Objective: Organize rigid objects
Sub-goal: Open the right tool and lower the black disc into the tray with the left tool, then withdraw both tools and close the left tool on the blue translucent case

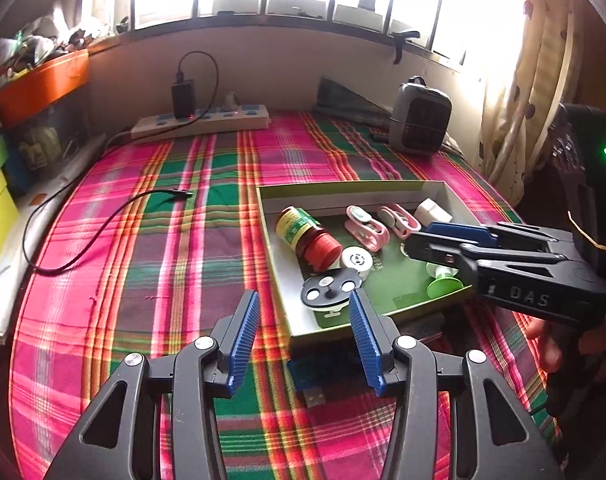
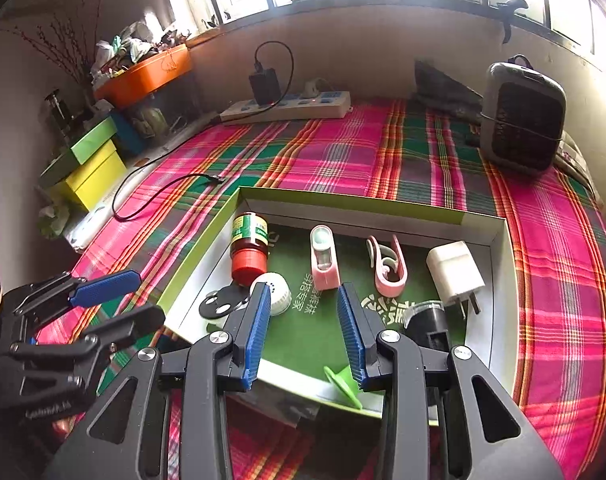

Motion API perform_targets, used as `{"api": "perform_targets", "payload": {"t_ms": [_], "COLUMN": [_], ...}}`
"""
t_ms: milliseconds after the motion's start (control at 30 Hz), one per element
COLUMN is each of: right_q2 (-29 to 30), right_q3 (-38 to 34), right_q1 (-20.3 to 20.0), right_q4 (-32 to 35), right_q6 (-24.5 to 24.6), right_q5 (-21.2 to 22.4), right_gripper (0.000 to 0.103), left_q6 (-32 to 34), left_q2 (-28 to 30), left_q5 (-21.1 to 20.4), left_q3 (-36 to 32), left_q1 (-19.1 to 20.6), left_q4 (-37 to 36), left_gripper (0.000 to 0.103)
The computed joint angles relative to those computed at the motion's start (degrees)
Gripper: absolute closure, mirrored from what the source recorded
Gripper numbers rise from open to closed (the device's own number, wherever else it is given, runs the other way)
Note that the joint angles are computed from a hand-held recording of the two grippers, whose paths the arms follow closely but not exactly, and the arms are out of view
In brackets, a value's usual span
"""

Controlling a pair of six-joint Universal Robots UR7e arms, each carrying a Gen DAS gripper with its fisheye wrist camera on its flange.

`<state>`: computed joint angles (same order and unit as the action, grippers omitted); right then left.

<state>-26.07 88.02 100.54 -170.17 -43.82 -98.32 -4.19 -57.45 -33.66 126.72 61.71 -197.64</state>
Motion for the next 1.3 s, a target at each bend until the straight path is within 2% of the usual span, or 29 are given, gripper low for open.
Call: {"api": "perform_targets", "payload": {"t_ms": [200,400,600,800,867,933,1033,1300], "right_q2": [-2.3,-5.0,-7.1,-6.7,-6.5,-6.5,-6.7,-7.0], "right_q3": [3.7,7.7,12.5,14.2,14.4,14.5,14.8,15.2], "right_q1": [-1.2,-2.8,-3.8,-4.1,-4.2,-4.4,-4.6,-5.0], "right_q4": [-1.6,-3.7,-7.6,-9.1,-9.4,-9.1,-9.3,-9.1], "right_q6": [-1.3,-3.2,-6.9,-10.1,-10.2,-9.8,-9.9,-9.3], "right_q5": [1.5,3.8,3.6,1.2,0.8,0.9,0.9,1.4], "right_gripper": [0.067,0.067,0.067,0.067,0.067,0.067,0.067,0.067], "left_q6": [-1.6,-2.7,-3.3,-2.7,-2.8,-2.9,-2.5,-2.6], "left_q2": [-1.6,-2.6,-2.5,-1.6,-1.5,-0.7,-0.2,0.3], "left_q5": [0.3,-1.4,-4.1,-6.9,-8.6,-7.8,-9.3,-9.3], "left_q3": [2.4,4.3,4.6,3.8,3.3,2.6,2.2,3.0], "left_q1": [0.1,0.9,2.0,2.7,3.3,3.4,3.7,2.7], "left_q4": [-1.3,-1.1,-1.1,0.9,2.2,3.3,4.4,4.7], "left_gripper": [0.057,0.057,0.057,0.057,0.057,0.057,0.057,0.057]}}
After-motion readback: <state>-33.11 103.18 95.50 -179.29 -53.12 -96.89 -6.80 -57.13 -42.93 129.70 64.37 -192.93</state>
